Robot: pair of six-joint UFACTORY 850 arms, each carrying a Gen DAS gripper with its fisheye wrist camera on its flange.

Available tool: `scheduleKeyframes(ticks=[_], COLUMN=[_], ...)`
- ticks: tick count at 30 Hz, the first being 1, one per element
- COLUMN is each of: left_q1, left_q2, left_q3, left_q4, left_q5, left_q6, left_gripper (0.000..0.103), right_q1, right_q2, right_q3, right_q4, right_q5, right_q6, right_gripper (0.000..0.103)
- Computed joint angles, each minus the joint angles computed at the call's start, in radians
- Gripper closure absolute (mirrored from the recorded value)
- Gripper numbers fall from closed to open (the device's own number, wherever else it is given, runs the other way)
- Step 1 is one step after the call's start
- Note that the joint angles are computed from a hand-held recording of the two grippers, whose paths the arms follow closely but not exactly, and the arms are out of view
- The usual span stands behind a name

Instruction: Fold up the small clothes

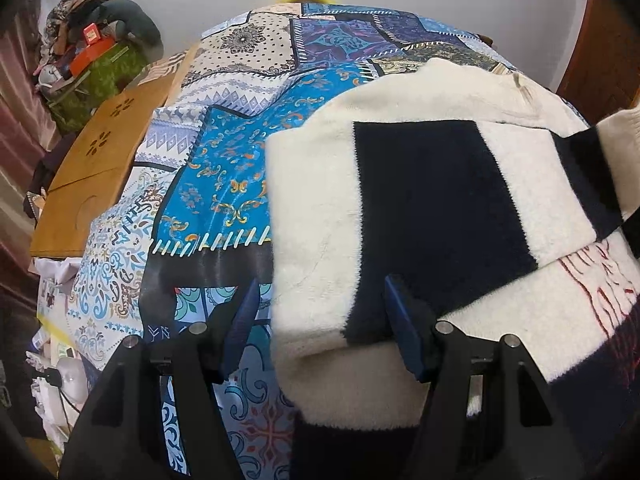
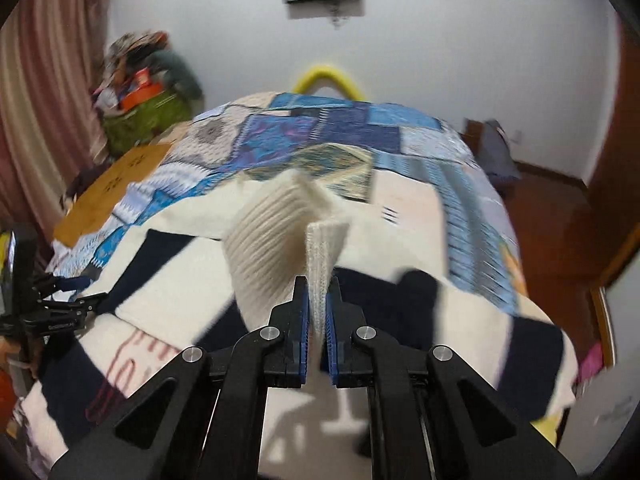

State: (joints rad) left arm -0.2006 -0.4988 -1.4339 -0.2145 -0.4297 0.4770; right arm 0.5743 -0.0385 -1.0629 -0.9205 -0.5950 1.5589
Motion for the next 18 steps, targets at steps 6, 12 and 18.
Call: scheduleKeyframes(ticks=[6, 12, 18], left_q1=[-0.007, -0.009, -0.051], left_q2=[0.001, 0.012, 0.016], left_q3=[-0.01, -0.039, -0.057], left_q4=[0.067, 0.038, -0.022], left_q5=[-0.01, -0.034, -0.037], left_q6=[-0.07, -0.081, -0.032], left_gripper=[0.04, 0.04, 0.04], right_q1=[0.001, 0.011, 0.005], right_q2=[0.109, 0.156, 0.095], right_q3=[0.107, 0.165, 0.164], right_q4=[0.038, 0.085, 0.124], right_q5=[-0.026, -0.043, 0.003], right_q6=[0.018, 0.002, -0.056], right_gripper=[0.09, 0.046, 0.036])
